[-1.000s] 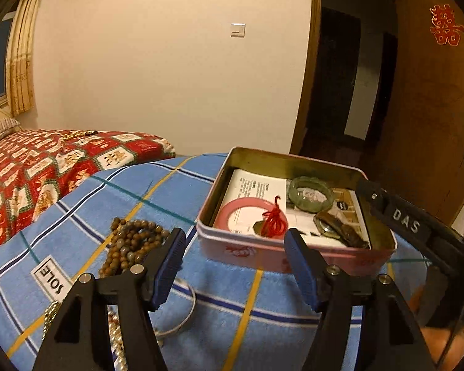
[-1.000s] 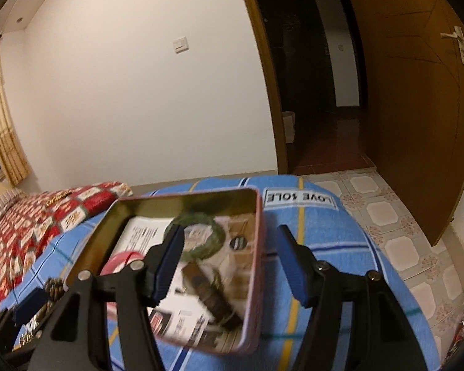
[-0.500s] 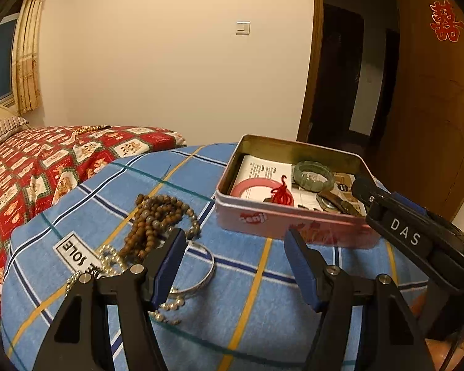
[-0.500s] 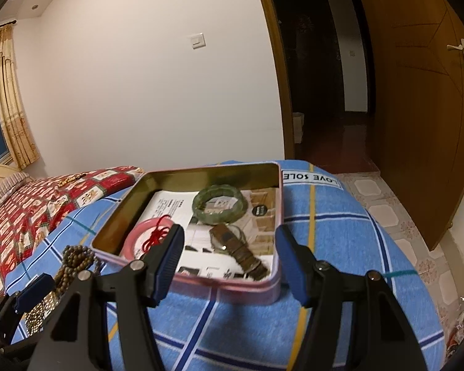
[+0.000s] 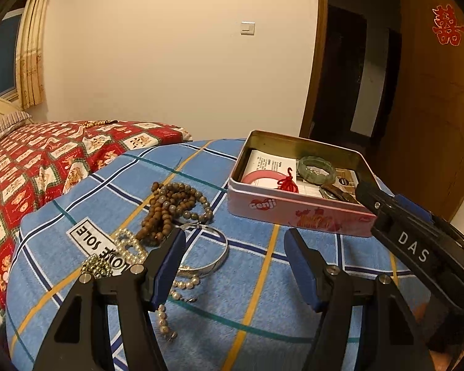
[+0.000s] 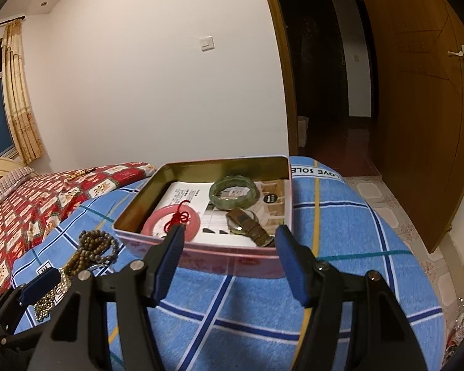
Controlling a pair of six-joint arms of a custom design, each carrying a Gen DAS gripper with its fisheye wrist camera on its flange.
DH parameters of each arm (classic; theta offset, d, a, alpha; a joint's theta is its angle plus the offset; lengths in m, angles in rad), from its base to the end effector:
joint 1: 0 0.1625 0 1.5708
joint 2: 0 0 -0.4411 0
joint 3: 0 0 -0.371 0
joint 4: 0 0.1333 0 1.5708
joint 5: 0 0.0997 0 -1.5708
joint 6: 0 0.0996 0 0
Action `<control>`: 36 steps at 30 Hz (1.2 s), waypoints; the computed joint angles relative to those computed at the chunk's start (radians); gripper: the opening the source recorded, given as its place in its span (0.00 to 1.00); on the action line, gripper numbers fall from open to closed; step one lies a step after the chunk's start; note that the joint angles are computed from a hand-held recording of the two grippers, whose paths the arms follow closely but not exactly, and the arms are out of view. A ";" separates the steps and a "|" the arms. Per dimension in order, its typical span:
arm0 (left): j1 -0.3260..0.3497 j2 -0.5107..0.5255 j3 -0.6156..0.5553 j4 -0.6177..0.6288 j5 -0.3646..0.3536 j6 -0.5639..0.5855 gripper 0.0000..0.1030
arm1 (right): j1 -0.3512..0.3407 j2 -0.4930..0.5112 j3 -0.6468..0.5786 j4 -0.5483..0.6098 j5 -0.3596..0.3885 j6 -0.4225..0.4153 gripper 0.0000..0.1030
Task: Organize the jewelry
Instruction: 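Move both tools back to the remaining jewelry on the bed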
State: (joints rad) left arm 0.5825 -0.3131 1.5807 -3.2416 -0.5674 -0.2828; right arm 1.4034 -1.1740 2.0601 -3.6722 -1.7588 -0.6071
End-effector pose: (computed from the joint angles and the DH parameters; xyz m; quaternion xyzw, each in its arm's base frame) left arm -0.4175 -0.5353 -0.0658 0.2064 0.8394 -0.4210 0.2750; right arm 0.0245 -0.5432 0.3414 0.1260 -0.8094 0.4972 0.2860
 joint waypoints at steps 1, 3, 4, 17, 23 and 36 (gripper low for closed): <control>0.000 -0.002 0.005 -0.003 0.000 -0.003 0.64 | 0.002 0.000 0.004 -0.004 -0.001 -0.001 0.63; 0.000 -0.008 0.014 -0.008 -0.001 -0.008 0.64 | 0.005 -0.002 0.013 -0.008 -0.003 -0.002 0.63; -0.001 -0.011 0.020 -0.009 0.000 -0.011 0.64 | 0.007 -0.002 0.018 -0.011 -0.003 -0.003 0.63; 0.020 -0.125 0.163 -0.017 -0.044 -0.104 0.64 | 0.019 -0.019 0.063 0.042 0.038 -0.003 0.59; 0.043 -0.224 0.263 0.078 0.041 -0.227 0.64 | 0.039 -0.014 0.067 0.120 0.062 -0.031 0.47; 0.081 -0.324 0.361 0.156 0.105 -0.364 0.64 | 0.098 0.013 0.043 0.421 0.093 -0.080 0.36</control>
